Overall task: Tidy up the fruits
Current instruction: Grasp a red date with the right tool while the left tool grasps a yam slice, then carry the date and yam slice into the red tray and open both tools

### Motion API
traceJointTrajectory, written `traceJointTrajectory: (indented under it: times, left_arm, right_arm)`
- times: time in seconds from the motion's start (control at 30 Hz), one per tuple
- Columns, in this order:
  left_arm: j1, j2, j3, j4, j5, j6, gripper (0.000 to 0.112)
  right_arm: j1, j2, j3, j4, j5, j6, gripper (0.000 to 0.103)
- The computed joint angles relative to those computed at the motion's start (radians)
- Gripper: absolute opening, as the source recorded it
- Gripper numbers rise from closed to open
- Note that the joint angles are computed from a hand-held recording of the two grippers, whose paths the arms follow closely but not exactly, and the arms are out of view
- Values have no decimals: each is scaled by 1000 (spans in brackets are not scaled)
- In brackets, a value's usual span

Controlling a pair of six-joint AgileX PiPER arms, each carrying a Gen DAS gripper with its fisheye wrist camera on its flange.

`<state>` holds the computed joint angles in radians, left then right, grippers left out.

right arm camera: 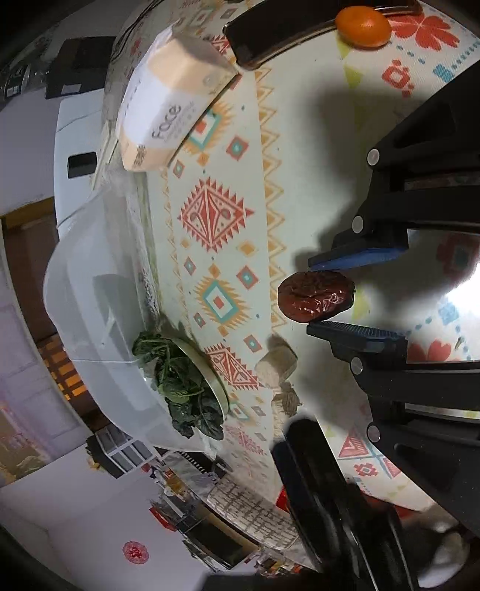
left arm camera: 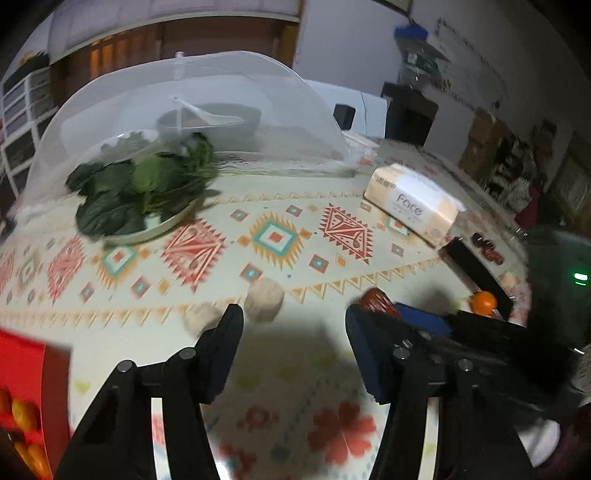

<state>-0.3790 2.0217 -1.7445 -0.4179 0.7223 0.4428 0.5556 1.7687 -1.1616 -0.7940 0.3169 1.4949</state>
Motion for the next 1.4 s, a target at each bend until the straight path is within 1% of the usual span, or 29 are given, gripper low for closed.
traceJointTrajectory:
  times: [0.1, 0.23, 0.27, 0.3, 0.37, 0.47, 0.53, 0.6, 0.7, 0.8, 0.87, 0.93, 0.97, 1.03, 1.1, 1.17, 1.3, 1.4]
  left_arm:
    - [-31, 66, -85, 100, 11, -63, 57]
    - [-51, 145, -189, 197, 49, -133, 57]
    - [-53, 162, -211, 210, 60, -141, 55]
    - [-55, 172, -221, 217, 65, -142, 43]
    - [-71, 185, -229, 282, 65, -175, 28]
    - [-78, 174, -208, 302, 48, -186, 28]
    - [-74, 153, -179, 288, 31, -189, 28]
    - [-64, 125, -146, 255, 23, -180, 28]
    - [-46, 52, -55, 208, -12, -161, 28]
    - [1, -38, 51, 108, -34, -108, 28]
    - [52, -114, 137, 15, -47, -46, 28]
    - [98, -173, 201, -49, -54, 2, 28]
    - [138, -216, 247, -96, -56, 40, 28]
    - [207, -280, 314, -164, -57, 101, 28]
    - [275, -327, 358, -201, -55, 144, 28]
    - [366, -375, 410, -258, -49, 206, 28]
    - [533, -403, 450, -354, -8, 297, 28]
    - [653, -396, 463, -406, 26, 352, 28]
  right_arm:
    - [-27, -9, 30, 7, -57, 12, 31]
    - [-37, -22, 56, -28, -93, 52, 31]
    - [-39, -22, 58, -28, -100, 53, 31]
    - [-40, -21, 58, -21, -105, 48, 31]
    - [-43, -20, 60, -17, -115, 46, 31]
    - [-43, -17, 59, -13, -116, 42, 31]
    - [-40, -19, 60, -45, -109, 71, 31]
    - [-37, -19, 62, -81, -100, 107, 31]
    - [-36, -18, 64, -102, -95, 131, 31]
    - [-28, -13, 60, -132, -78, 161, 31]
    - [-22, -10, 57, -155, -69, 182, 31]
    - [-14, -4, 50, -176, -56, 203, 31]
    - [-9, -2, 44, -172, -48, 198, 31]
    - [5, 3, 18, -129, -19, 147, 31]
    - [31, 2, -12, -100, 16, 114, 31]
    - [54, -2, -43, -49, 22, 68, 31]
    - [140, 39, -200, 56, 115, -75, 31]
    - [187, 98, -331, 137, 159, -180, 31]
